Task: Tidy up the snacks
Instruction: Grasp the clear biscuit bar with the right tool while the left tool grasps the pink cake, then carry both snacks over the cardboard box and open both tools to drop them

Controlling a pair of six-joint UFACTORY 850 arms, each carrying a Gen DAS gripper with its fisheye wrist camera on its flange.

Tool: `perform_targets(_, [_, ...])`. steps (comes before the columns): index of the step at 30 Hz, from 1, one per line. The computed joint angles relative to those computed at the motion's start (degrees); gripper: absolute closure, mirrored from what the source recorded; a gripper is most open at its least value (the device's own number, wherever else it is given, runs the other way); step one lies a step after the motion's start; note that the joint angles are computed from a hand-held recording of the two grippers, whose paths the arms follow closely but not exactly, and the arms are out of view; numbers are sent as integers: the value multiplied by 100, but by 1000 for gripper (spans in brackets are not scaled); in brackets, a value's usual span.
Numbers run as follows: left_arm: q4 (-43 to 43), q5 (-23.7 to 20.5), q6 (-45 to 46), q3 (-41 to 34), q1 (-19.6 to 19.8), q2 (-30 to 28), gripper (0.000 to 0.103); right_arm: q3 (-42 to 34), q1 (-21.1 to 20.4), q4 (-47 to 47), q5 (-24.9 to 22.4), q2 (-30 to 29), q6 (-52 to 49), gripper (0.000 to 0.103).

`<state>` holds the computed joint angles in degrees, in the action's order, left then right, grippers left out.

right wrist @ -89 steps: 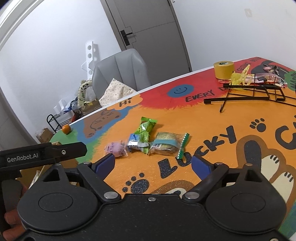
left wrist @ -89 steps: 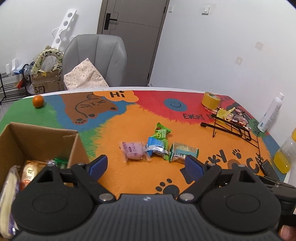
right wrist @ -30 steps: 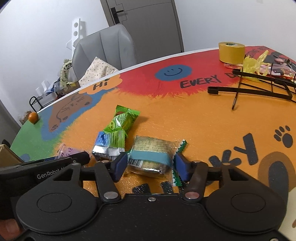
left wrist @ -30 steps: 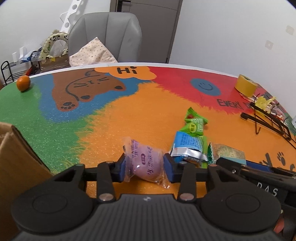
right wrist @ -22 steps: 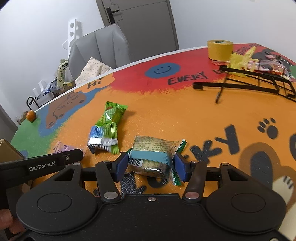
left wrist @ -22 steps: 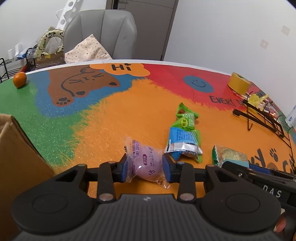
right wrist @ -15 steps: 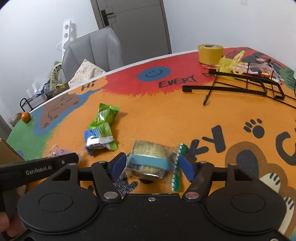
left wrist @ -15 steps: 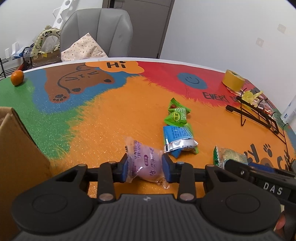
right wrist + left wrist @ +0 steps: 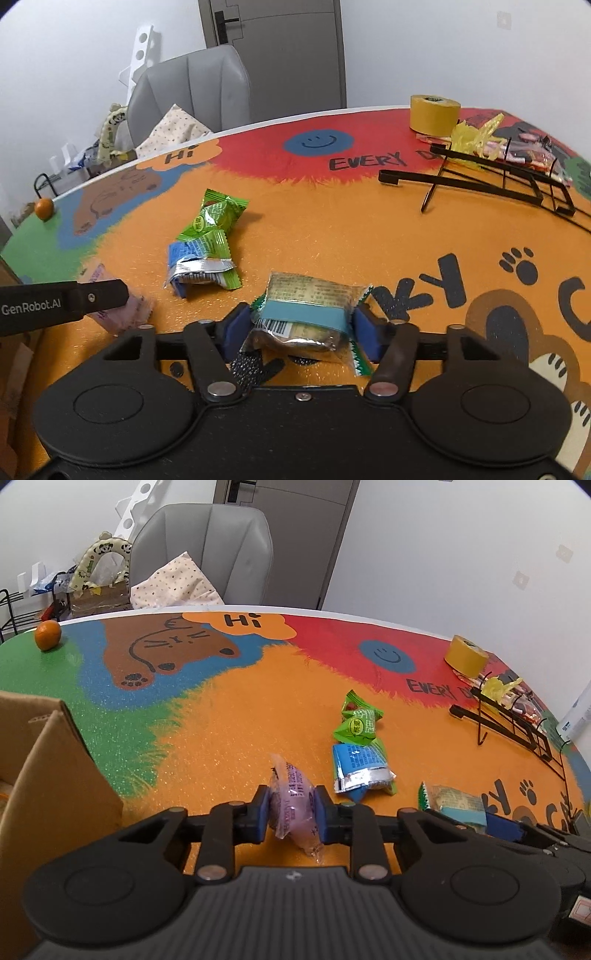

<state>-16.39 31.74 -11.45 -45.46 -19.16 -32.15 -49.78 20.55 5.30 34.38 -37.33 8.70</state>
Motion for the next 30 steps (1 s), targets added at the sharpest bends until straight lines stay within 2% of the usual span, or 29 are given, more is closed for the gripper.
perform_targets(3, [157,86,-158,103,-12,96,82,108,-43,-207,22,94,231,53])
perform_targets(12, [203,288,-227,385,-100,399,84,459,-44,-594,361,384,623,54])
perform_targets(30, [93,700,-130,1154,-128,1305,84,1000,219,-549,737,1045,672,54])
